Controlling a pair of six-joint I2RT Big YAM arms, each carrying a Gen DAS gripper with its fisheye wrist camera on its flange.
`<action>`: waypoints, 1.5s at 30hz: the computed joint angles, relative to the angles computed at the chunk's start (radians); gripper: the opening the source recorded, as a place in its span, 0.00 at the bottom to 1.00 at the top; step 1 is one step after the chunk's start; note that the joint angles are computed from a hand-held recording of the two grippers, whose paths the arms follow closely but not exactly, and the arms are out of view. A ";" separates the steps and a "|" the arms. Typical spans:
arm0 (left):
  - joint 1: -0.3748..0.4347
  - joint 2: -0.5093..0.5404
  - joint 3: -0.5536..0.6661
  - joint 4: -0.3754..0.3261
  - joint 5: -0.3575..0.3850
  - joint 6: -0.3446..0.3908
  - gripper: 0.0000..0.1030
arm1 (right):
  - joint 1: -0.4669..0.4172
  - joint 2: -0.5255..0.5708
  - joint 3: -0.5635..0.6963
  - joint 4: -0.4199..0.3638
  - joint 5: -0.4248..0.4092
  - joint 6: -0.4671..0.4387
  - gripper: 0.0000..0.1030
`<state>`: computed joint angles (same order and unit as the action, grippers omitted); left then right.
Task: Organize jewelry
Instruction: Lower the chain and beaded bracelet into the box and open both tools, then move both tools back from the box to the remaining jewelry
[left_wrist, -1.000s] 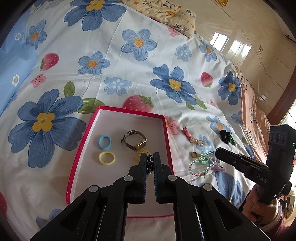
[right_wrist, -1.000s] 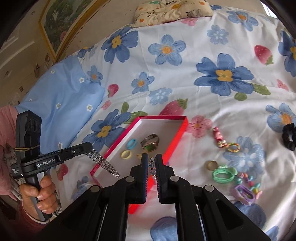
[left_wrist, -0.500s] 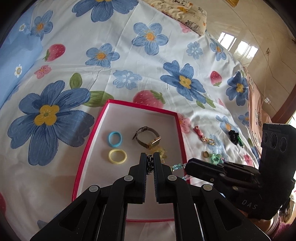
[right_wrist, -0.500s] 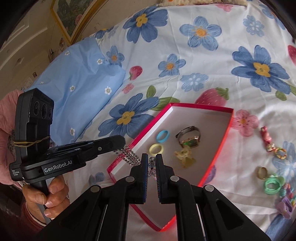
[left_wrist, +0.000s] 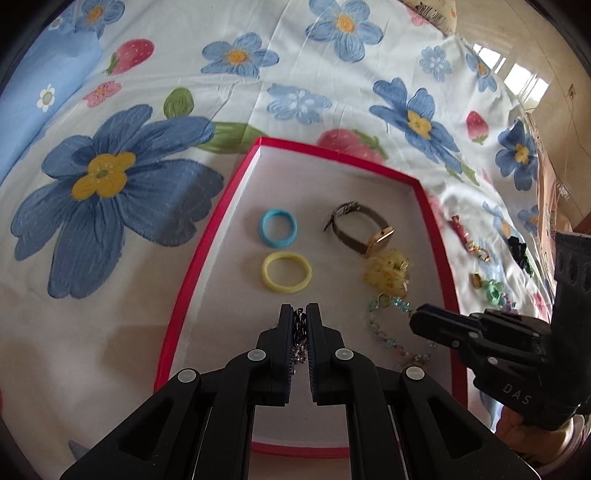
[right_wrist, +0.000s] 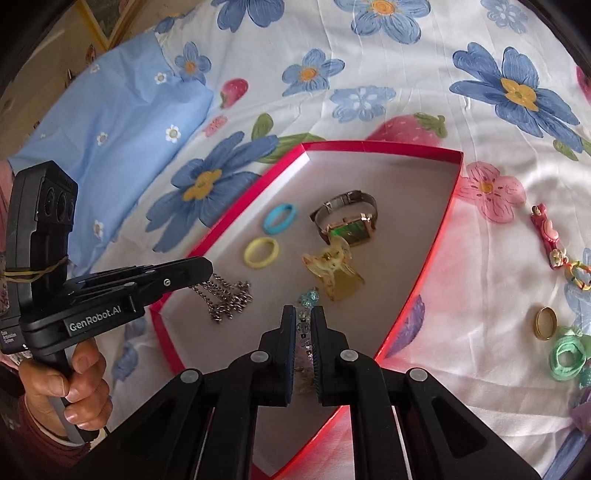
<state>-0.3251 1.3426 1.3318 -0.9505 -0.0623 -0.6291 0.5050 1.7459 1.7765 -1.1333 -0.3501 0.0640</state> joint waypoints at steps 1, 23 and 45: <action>-0.001 0.007 0.000 -0.003 -0.001 -0.002 0.06 | 0.002 0.002 0.002 -0.005 0.008 -0.007 0.08; -0.034 -0.020 -0.006 -0.027 -0.052 -0.042 0.46 | -0.027 -0.085 -0.068 0.071 -0.016 0.012 0.33; -0.203 0.073 0.195 -0.058 -0.052 0.045 0.53 | -0.311 -0.341 -0.277 0.096 0.063 0.073 0.39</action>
